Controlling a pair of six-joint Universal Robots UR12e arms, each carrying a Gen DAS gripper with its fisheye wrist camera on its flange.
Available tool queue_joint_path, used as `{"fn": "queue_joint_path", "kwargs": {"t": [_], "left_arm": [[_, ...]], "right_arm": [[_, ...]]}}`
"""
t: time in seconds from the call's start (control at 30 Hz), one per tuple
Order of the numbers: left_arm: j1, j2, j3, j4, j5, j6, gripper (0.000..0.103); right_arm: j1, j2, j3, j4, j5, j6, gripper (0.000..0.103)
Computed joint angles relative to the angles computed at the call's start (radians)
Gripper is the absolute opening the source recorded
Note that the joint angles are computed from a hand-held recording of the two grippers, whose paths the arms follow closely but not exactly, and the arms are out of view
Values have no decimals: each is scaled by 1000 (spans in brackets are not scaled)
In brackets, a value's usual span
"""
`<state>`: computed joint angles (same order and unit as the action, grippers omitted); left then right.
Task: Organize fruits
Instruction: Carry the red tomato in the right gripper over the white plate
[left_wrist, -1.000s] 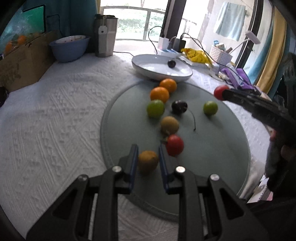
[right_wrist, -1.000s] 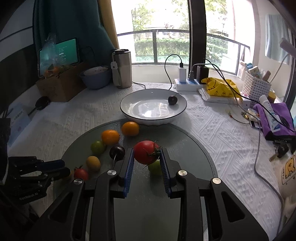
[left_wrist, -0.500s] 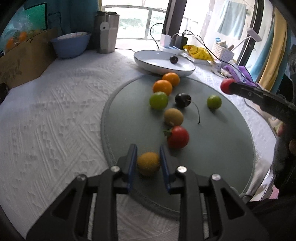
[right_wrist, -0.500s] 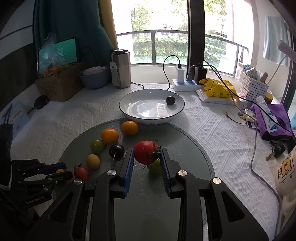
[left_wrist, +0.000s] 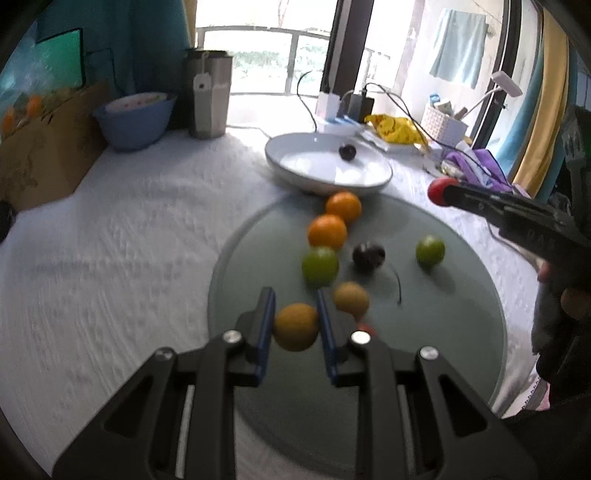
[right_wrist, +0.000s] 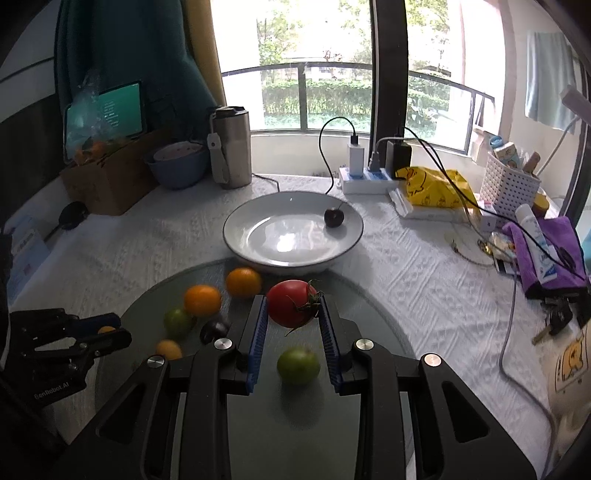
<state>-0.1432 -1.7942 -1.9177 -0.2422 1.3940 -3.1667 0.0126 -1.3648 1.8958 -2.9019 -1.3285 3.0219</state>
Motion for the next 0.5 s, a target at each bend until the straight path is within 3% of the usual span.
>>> {"fn": "queue_joint_path", "kwargs": {"t": [0.5], "left_arm": [[3,-145,210,-4,-51,32,24]], "right_arm": [[-1,106,-130,34,20,-22,31]]}}
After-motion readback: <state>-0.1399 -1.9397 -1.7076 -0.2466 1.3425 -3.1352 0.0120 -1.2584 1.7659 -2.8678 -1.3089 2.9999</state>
